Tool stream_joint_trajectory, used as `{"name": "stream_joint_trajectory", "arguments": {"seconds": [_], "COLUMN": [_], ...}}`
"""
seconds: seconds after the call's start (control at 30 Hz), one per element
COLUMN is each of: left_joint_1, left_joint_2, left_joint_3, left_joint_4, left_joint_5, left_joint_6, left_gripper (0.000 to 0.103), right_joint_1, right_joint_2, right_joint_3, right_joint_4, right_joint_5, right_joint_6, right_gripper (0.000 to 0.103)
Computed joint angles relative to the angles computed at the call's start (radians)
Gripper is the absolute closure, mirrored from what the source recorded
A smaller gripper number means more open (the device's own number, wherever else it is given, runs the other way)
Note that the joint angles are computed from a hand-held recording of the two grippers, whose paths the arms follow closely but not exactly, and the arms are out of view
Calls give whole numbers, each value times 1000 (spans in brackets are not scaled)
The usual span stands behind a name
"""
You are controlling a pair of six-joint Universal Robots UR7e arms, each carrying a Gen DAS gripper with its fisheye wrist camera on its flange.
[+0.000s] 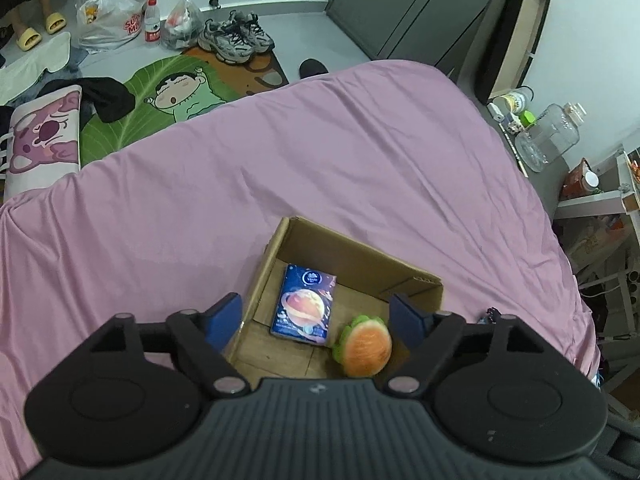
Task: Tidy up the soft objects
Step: 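Open the left gripper over the box while the right gripper releases the burger plush, then move both tools from the box to the grey fluffy plush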
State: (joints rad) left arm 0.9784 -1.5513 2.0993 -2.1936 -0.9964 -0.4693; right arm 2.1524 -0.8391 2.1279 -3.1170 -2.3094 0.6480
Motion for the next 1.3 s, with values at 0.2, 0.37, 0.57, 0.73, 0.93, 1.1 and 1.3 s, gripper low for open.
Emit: {"name": "stream_joint_trajectory", "arguments": {"seconds": [0.2, 0.37, 0.57, 0.73, 0.93, 1.1, 1.3], "left_joint_1": [-56, -99, -163, -203, -293, -347, -400], "left_joint_2": [-59, -111, -170, -204, -259, -273, -263], "left_joint_3": [57, 95, 147, 168, 213, 239, 273], "left_joint_4": [-1, 8, 39, 102, 164, 193, 190], "left_joint_5": [34, 49, 69, 48, 59, 49, 27], "left_joint_6": [-14, -66, -100, -130, -149, -182, -216], "left_gripper": [19, 19, 19, 19, 19, 19, 19], "right_joint_1": [22, 41, 57, 68, 72, 64, 32], "right_joint_2": [-57, -99, -145, -179, -231, -273, -313], "right_joint_3": [77, 145, 218, 273, 345, 404, 472], "right_joint_4": [-24, -71, -111, -132, -168, -201, -249], "right_joint_5": [-43, -78, -88, -95, -93, -90, -75], "right_joint_6": [2, -8, -23, -19, -21, -19, -23], "right_gripper": [10, 3, 3, 3, 3, 3, 3]}}
